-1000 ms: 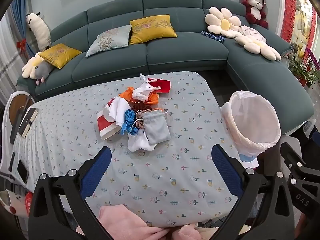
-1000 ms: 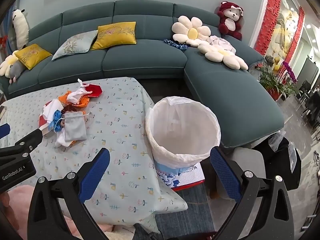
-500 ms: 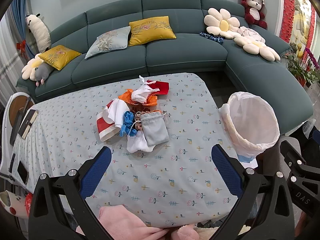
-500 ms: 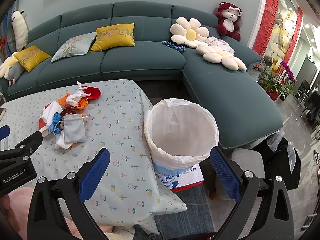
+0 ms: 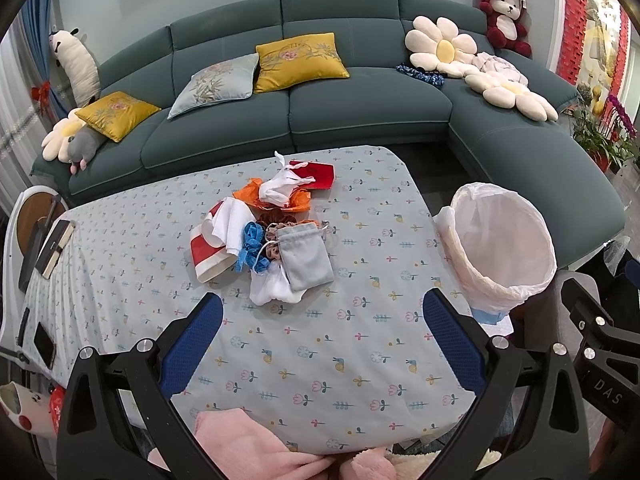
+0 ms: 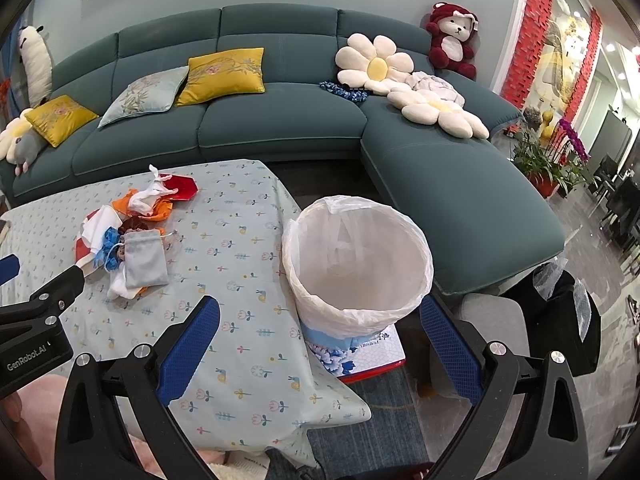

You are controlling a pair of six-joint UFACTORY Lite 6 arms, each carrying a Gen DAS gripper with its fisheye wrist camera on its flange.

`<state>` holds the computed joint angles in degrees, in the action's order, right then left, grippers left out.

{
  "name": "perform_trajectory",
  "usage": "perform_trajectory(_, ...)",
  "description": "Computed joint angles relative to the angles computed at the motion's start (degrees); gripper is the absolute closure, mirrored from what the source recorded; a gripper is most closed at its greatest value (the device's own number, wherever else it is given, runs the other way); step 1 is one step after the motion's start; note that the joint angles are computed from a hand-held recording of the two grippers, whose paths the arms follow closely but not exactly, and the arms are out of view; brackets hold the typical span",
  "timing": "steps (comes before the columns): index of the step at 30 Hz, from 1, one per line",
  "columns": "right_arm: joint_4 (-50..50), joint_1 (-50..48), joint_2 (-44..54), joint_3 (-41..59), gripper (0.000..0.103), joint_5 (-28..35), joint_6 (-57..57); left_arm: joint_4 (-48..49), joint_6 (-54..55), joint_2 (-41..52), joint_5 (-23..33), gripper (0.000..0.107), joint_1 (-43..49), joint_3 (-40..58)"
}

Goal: Collect trash

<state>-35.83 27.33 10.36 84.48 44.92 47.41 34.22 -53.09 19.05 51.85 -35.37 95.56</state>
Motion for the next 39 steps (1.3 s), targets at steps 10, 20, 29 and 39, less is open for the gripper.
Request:
perform_trajectory(10,0.2,-0.3,-0.5,-0.4,0.007,0.0,-0.3,0.1,-0.2,0.1,0.1,0.011,-0.2,0.1)
perform_trajectory(20,0.1,-0.3,-0.6,-0.4,0.007,0.0,-0.3,0.6,-1.2,0.5,0.6,0.011,-1.2,0.5)
perform_trajectory(29,0.2,-0.6,-1.1,-1.0,0.007,-0.3,-0.1,0.8,-1.5,0.5,0.8,0.011,-1.7,0.6)
perform_trajectory(39,0.1,-0.6,-1.4,-1.3,0.007,-0.4,-0.2,0.9,-1.6,0.6,0.9,0.011,-1.8,0.8)
